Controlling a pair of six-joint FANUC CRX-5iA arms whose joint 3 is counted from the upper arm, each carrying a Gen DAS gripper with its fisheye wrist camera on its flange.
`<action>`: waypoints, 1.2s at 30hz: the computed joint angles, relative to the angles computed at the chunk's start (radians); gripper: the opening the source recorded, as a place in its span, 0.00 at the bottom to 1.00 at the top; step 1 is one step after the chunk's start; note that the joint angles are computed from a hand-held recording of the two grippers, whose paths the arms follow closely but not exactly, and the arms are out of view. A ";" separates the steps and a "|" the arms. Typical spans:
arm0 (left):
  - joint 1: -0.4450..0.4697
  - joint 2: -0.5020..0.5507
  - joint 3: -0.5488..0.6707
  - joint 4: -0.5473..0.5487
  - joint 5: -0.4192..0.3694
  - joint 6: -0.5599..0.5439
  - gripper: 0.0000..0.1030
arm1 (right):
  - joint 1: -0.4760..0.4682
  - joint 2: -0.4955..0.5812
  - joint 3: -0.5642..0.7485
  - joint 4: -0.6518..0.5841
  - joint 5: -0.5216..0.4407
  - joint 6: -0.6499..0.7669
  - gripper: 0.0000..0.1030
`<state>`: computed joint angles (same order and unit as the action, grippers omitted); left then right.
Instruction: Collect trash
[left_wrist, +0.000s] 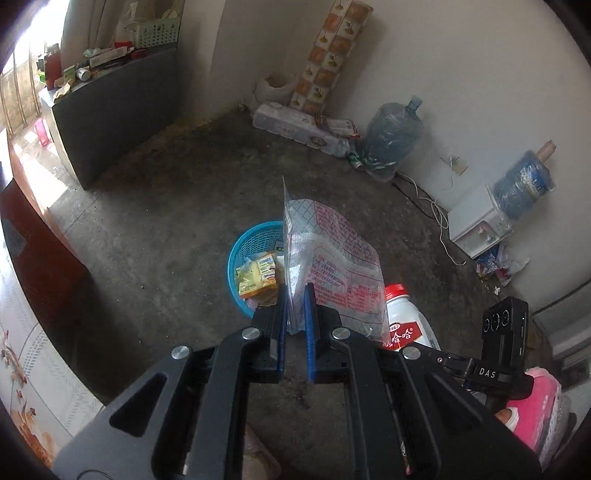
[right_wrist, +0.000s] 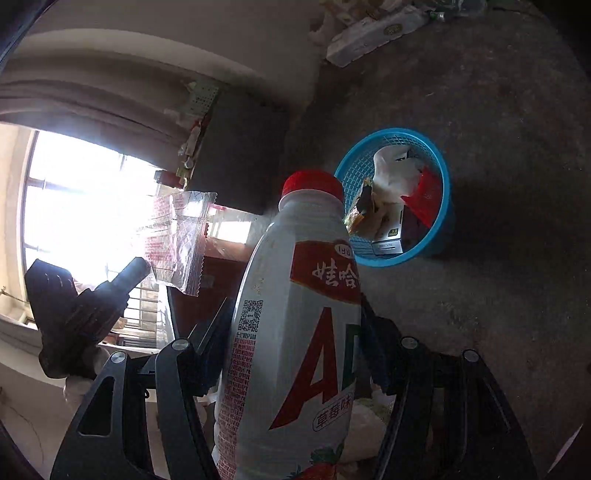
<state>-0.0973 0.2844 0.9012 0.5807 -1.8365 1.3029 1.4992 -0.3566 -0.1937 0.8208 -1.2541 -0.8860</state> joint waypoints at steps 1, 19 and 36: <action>-0.029 0.024 0.000 -0.021 -0.004 0.030 0.07 | -0.013 -0.015 -0.025 -0.011 0.010 -0.015 0.60; -0.231 0.331 0.024 -0.279 -0.009 0.299 0.23 | -0.544 0.051 -0.129 -0.402 0.304 0.292 0.65; -0.173 0.231 0.208 -0.171 -0.049 0.178 0.59 | -0.220 0.080 0.076 -0.109 -0.181 0.322 0.65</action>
